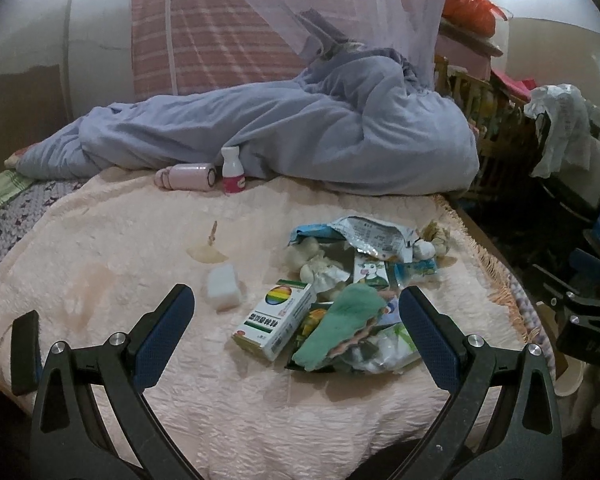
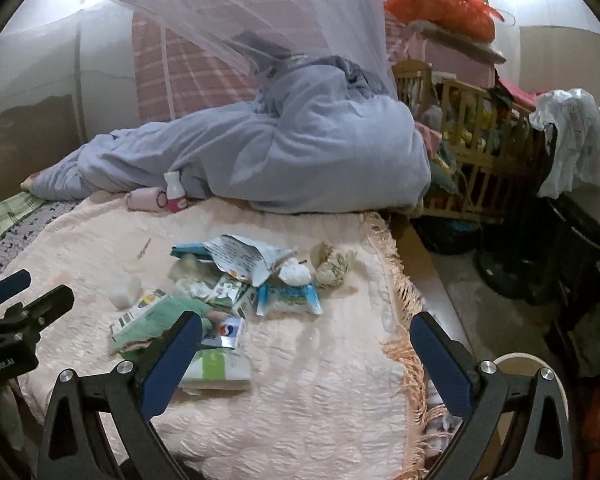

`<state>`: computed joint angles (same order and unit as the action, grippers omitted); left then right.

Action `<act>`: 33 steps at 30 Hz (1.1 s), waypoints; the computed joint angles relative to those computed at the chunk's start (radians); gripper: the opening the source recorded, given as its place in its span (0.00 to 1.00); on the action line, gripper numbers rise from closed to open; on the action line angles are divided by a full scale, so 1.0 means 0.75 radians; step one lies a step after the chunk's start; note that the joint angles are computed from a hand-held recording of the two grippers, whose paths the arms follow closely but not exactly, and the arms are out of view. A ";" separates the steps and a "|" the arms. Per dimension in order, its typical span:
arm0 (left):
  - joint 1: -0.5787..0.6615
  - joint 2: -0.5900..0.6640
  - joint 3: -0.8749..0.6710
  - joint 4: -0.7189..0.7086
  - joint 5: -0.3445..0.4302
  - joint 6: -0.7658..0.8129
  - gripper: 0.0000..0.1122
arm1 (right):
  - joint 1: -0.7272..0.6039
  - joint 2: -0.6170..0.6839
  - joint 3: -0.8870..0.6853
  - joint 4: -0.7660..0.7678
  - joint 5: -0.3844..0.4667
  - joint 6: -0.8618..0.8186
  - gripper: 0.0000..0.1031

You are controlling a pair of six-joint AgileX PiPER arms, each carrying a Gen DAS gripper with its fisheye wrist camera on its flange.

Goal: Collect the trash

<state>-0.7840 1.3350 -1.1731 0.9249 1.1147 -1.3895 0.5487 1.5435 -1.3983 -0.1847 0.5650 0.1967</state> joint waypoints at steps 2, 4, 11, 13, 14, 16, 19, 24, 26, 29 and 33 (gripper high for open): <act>-0.012 -0.006 -0.003 0.011 0.013 -0.009 0.91 | 0.026 -0.012 0.005 -0.064 -0.002 0.050 1.00; -0.026 -0.015 -0.003 0.022 0.029 -0.018 0.91 | 0.036 -0.029 0.016 -0.074 -0.011 0.059 1.00; -0.041 -0.025 -0.003 0.042 0.054 -0.032 0.91 | 0.057 -0.041 0.011 -0.103 -0.002 0.067 1.00; -0.043 -0.026 -0.004 0.044 0.063 -0.033 0.91 | 0.060 -0.045 0.012 -0.110 -0.004 0.071 1.00; -0.041 -0.022 -0.009 0.044 0.065 -0.033 0.91 | 0.061 -0.046 0.011 -0.113 -0.005 0.073 1.00; -0.040 -0.021 -0.013 0.047 0.068 -0.033 0.91 | 0.065 -0.049 0.011 -0.123 -0.007 0.084 1.00; -0.043 -0.014 -0.017 0.053 0.073 -0.038 0.91 | 0.065 -0.049 0.010 -0.123 -0.006 0.084 1.00; -0.037 -0.018 -0.019 0.048 0.068 -0.034 0.91 | 0.064 -0.049 0.005 -0.106 0.004 0.079 1.00; -0.039 -0.016 -0.019 0.046 0.070 -0.036 0.91 | 0.064 -0.050 0.002 -0.100 0.009 0.076 1.00; -0.035 -0.009 -0.030 0.042 0.074 -0.032 0.91 | 0.063 -0.047 0.002 -0.102 0.005 0.075 1.00; -0.025 -0.003 -0.035 0.033 0.072 -0.029 0.91 | 0.061 -0.045 -0.002 -0.085 0.018 0.060 1.00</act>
